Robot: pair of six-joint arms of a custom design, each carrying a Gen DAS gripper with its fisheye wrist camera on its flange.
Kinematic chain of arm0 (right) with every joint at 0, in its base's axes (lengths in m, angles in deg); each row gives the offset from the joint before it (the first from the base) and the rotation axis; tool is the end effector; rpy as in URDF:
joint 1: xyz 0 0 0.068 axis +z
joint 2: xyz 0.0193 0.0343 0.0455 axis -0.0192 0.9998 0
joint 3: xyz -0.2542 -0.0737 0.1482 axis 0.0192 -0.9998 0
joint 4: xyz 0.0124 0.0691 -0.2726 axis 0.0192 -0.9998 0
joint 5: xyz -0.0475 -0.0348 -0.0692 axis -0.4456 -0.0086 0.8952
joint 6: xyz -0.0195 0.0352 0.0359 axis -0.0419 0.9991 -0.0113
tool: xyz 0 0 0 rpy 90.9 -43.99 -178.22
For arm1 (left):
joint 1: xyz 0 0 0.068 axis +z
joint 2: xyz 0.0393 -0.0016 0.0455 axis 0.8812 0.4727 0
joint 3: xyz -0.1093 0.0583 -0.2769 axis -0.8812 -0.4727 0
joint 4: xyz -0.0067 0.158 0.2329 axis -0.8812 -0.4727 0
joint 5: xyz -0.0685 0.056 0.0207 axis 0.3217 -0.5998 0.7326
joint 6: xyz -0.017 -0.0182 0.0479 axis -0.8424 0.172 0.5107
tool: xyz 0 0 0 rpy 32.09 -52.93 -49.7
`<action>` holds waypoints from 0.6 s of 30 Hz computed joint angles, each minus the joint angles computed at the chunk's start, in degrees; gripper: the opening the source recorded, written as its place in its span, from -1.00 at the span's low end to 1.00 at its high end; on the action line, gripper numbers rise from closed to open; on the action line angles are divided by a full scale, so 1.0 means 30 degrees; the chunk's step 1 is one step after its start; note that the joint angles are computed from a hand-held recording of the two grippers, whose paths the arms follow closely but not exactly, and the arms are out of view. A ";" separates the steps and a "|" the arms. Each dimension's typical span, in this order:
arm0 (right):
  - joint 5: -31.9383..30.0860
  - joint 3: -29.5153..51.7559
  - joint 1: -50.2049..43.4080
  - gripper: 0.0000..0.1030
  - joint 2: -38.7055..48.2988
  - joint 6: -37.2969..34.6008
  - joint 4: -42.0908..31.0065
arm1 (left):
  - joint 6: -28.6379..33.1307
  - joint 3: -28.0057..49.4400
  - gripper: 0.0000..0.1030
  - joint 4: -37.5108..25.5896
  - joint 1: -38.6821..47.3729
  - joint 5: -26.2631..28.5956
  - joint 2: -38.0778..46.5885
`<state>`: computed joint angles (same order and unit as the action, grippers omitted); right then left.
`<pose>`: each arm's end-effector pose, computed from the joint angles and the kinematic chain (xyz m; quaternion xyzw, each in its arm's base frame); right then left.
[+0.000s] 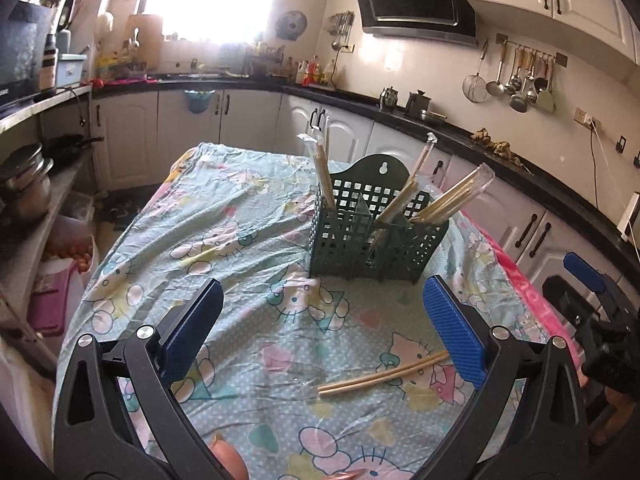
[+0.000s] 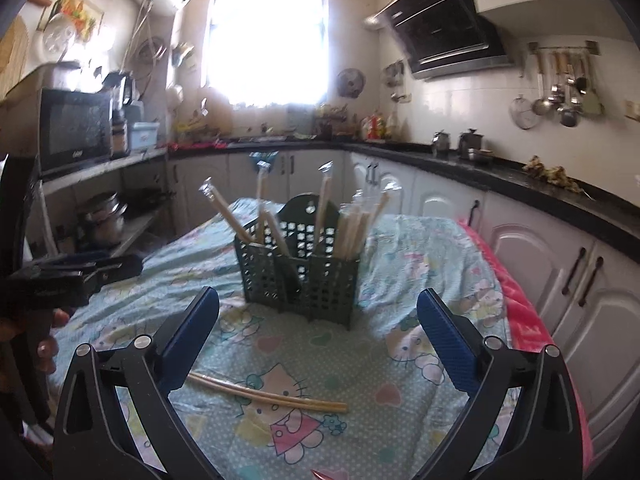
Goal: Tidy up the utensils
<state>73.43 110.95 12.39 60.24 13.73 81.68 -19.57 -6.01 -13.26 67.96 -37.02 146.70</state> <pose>0.3308 0.0890 0.2078 -0.2104 0.7936 0.1457 0.5519 0.2819 0.0277 0.2069 -0.1010 0.8547 -0.0492 0.5069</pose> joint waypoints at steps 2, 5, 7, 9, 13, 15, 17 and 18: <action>0.0088 -0.0780 -0.0145 0.87 -0.0008 0.0363 0.1404 | 0.0035 -0.0553 0.79 0.0710 -0.0229 -0.0192 -0.0306; 0.0526 -0.1620 -0.0192 0.87 0.0035 0.0613 0.3198 | 0.0111 -0.1371 0.79 0.1843 -0.0795 -0.1119 -0.0743; 0.0716 -0.2091 -0.0167 0.87 0.0125 0.0806 0.4254 | -0.0146 -0.1982 0.79 0.2770 -0.1013 -0.1369 -0.1013; 0.0821 -0.2349 -0.0077 0.87 0.0245 0.0741 0.4908 | -0.0319 -0.2391 0.79 0.3349 -0.1129 -0.1354 -0.1213; 0.0825 -0.2836 -0.0142 0.87 0.0264 0.0695 0.6012 | -0.0278 -0.2737 0.79 0.3924 -0.1509 -0.1675 -0.1341; 0.0895 -0.2970 -0.0066 0.87 0.0288 0.0574 0.6315 | -0.0255 -0.2727 0.79 0.3914 -0.1669 -0.1780 -0.1320; 0.0876 -0.2969 -0.0012 0.87 0.0343 0.0464 0.6378 | -0.0224 -0.2879 0.79 0.4184 -0.1763 -0.1866 -0.1300; 0.0893 -0.2980 0.0006 0.87 0.0375 0.0468 0.6399 | -0.0188 -0.2935 0.79 0.4337 -0.1814 -0.1866 -0.1305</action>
